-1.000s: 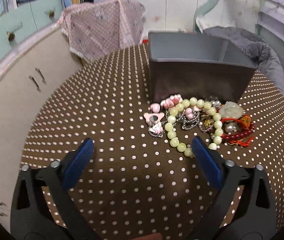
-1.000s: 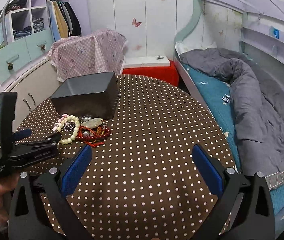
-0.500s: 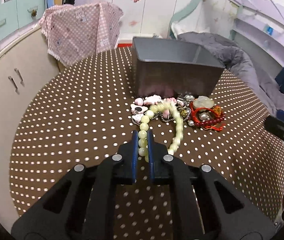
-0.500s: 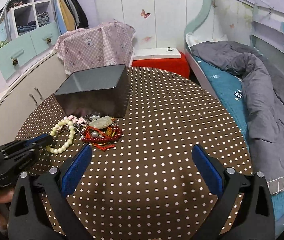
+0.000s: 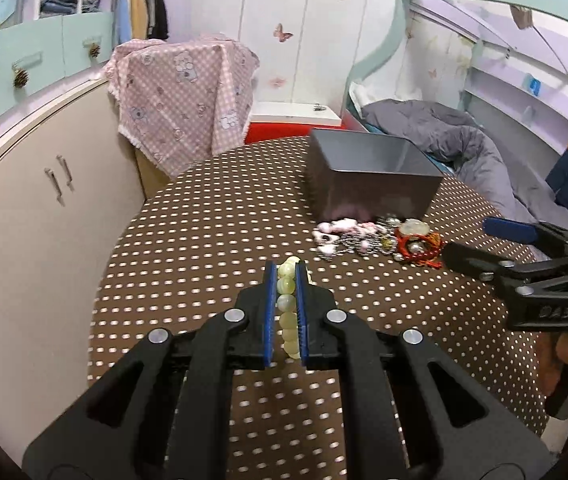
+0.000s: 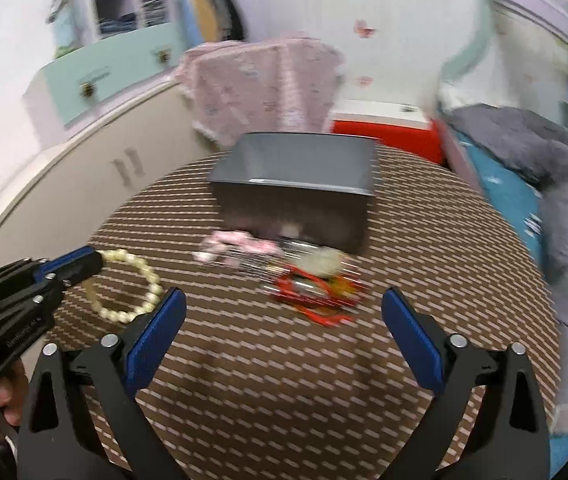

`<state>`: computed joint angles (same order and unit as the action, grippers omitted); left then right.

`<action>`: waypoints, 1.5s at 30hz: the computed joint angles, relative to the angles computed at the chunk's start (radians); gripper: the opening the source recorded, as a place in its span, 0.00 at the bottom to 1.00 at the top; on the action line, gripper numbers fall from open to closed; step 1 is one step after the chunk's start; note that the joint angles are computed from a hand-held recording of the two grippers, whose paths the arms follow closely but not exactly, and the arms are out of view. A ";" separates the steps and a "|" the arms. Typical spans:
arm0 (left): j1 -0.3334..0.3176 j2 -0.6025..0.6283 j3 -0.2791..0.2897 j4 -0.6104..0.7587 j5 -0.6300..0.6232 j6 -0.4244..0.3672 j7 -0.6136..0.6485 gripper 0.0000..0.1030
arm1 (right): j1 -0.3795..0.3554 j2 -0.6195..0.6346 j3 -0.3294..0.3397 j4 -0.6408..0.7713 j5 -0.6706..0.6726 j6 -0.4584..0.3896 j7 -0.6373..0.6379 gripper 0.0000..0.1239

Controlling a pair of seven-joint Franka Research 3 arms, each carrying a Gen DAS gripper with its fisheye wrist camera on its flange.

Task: Organize jewelry
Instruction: 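Carry the bead bracelet with the left gripper into the grey box and release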

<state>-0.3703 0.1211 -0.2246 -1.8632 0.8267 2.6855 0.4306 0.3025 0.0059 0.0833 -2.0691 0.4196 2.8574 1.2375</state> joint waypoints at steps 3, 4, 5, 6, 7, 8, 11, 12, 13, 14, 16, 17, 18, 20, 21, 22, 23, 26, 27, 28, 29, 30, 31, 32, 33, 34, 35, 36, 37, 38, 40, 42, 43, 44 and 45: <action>0.010 -0.019 0.007 -0.014 0.007 -0.005 -0.016 0.09 | 0.011 0.082 0.018 0.106 0.036 -0.074 -0.071 0.49; 0.015 -0.025 0.008 -0.018 0.009 -0.004 -0.024 0.09 | 0.016 0.105 0.023 0.133 0.034 -0.089 -0.072 0.45; 0.020 -0.028 0.010 -0.020 0.009 0.000 -0.029 0.09 | 0.019 0.134 0.026 0.165 0.028 -0.107 -0.073 0.39; 0.026 -0.032 0.010 -0.026 0.007 0.006 -0.030 0.09 | 0.028 0.157 0.023 0.188 -0.003 -0.117 -0.046 0.36; 0.030 -0.032 0.009 -0.027 0.007 0.009 -0.029 0.09 | 0.031 0.170 0.022 0.200 -0.015 -0.124 -0.033 0.36; 0.034 -0.033 0.009 -0.029 0.006 0.013 -0.027 0.09 | 0.031 0.191 0.024 0.219 -0.017 -0.135 -0.026 0.34; 0.045 -0.032 0.008 -0.038 -0.007 0.036 -0.016 0.09 | 0.044 0.228 0.013 0.247 -0.065 -0.145 0.038 0.28; 0.049 -0.029 0.008 -0.038 -0.015 0.043 -0.008 0.09 | 0.045 0.239 0.012 0.258 -0.074 -0.150 0.052 0.26; 0.053 -0.028 0.009 -0.039 -0.024 0.052 0.000 0.09 | 0.049 0.243 0.007 0.256 -0.091 -0.138 0.067 0.22; 0.058 -0.027 0.011 -0.040 -0.037 0.061 0.013 0.09 | 0.053 0.241 0.003 0.249 -0.111 -0.123 0.080 0.16; 0.065 -0.022 0.013 -0.037 -0.060 0.077 0.040 0.09 | 0.050 0.241 0.006 0.256 -0.119 -0.133 0.092 0.10; 0.068 -0.022 0.014 -0.038 -0.069 0.085 0.051 0.09 | 0.046 0.236 0.010 0.251 -0.115 -0.130 0.091 0.09; 0.071 -0.018 0.015 -0.033 -0.079 0.094 0.065 0.09 | 0.041 0.224 0.015 0.239 -0.106 -0.118 0.083 0.09; 0.070 -0.010 0.017 -0.023 -0.084 0.100 0.082 0.09 | 0.028 0.211 0.028 0.231 -0.070 -0.103 0.058 0.09; 0.071 -0.005 0.018 -0.017 -0.092 0.108 0.094 0.09 | 0.017 0.195 0.040 0.217 -0.034 -0.095 0.030 0.09; 0.070 -0.001 0.019 -0.011 -0.094 0.113 0.102 0.09 | 0.009 0.182 0.047 0.207 -0.004 -0.091 0.004 0.09; 0.069 0.002 0.020 -0.004 -0.097 0.118 0.110 0.09 | 0.000 0.163 0.054 0.194 0.035 -0.093 -0.027 0.09; 0.062 0.008 0.026 0.014 -0.088 0.137 0.108 0.09 | -0.022 0.110 0.061 0.173 0.159 -0.098 -0.129 0.09; 0.060 0.009 0.028 0.021 -0.085 0.140 0.106 0.09 | -0.028 0.087 0.058 0.169 0.201 -0.102 -0.166 0.09; 0.055 0.013 0.030 0.035 -0.075 0.144 0.099 0.09 | -0.030 0.070 0.051 0.167 0.230 -0.105 -0.194 0.09; 0.052 0.018 0.031 0.052 -0.069 0.151 0.095 0.09 | -0.032 0.057 0.043 0.173 0.256 -0.111 -0.222 0.09; 0.047 0.023 0.033 0.066 -0.062 0.156 0.090 0.09 | -0.037 0.041 0.033 0.184 0.285 -0.118 -0.258 0.09; 0.042 0.034 0.033 0.092 -0.058 0.160 0.091 0.09 | -0.038 0.034 0.024 0.199 0.302 -0.120 -0.283 0.09; 0.037 0.048 0.034 0.124 -0.057 0.165 0.095 0.09 | -0.039 0.032 0.016 0.214 0.315 -0.122 -0.302 0.09; 0.029 0.059 0.037 0.148 -0.049 0.164 0.093 0.09 | -0.042 0.030 0.008 0.229 0.319 -0.122 -0.319 0.09; 0.017 0.080 0.041 0.192 -0.035 0.155 0.094 0.09 | -0.043 0.035 0.001 0.246 0.310 -0.122 -0.321 0.09; 0.011 0.106 0.039 0.238 -0.047 0.151 0.115 0.09 | -0.047 0.042 -0.004 0.264 0.307 -0.129 -0.325 0.09; 0.011 0.127 0.034 0.272 -0.077 0.151 0.146 0.09 | -0.056 0.055 -0.011 0.296 0.320 -0.153 -0.334 0.09; 0.009 0.165 0.025 0.330 -0.115 0.140 0.192 0.09 | -0.063 0.071 -0.014 0.317 0.327 -0.166 -0.340 0.09; -0.002 0.204 0.024 0.391 -0.139 0.120 0.228 0.09 | -0.068 0.087 -0.017 0.337 0.315 -0.175 -0.331 0.10; -0.011 0.279 0.012 0.498 -0.210 0.078 0.319 0.09 | -0.083 0.121 -0.020 0.375 0.301 -0.203 -0.314 0.10; -0.031 0.354 0.011 0.612 -0.261 0.019 0.391 0.09 | -0.101 0.162 -0.018 0.415 0.312 -0.247 -0.296 0.10; -0.039 0.398 0.007 0.677 -0.293 -0.018 0.433 0.09 | -0.104 0.177 -0.018 0.429 0.298 -0.257 -0.276 0.10; -0.042 0.439 0.000 0.736 -0.330 -0.050 0.474 0.09 | -0.111 0.194 -0.017 0.444 0.294 -0.270 -0.261 0.10; -0.052 0.465 0.007 0.779 -0.350 -0.079 0.492 0.10 | -0.121 0.210 -0.013 0.459 0.305 -0.288 -0.254 0.10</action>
<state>-0.4223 0.5859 -0.2175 -1.0844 0.4767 2.6061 0.9230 0.1815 0.2163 0.0705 -1.6100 0.7242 2.5691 0.9839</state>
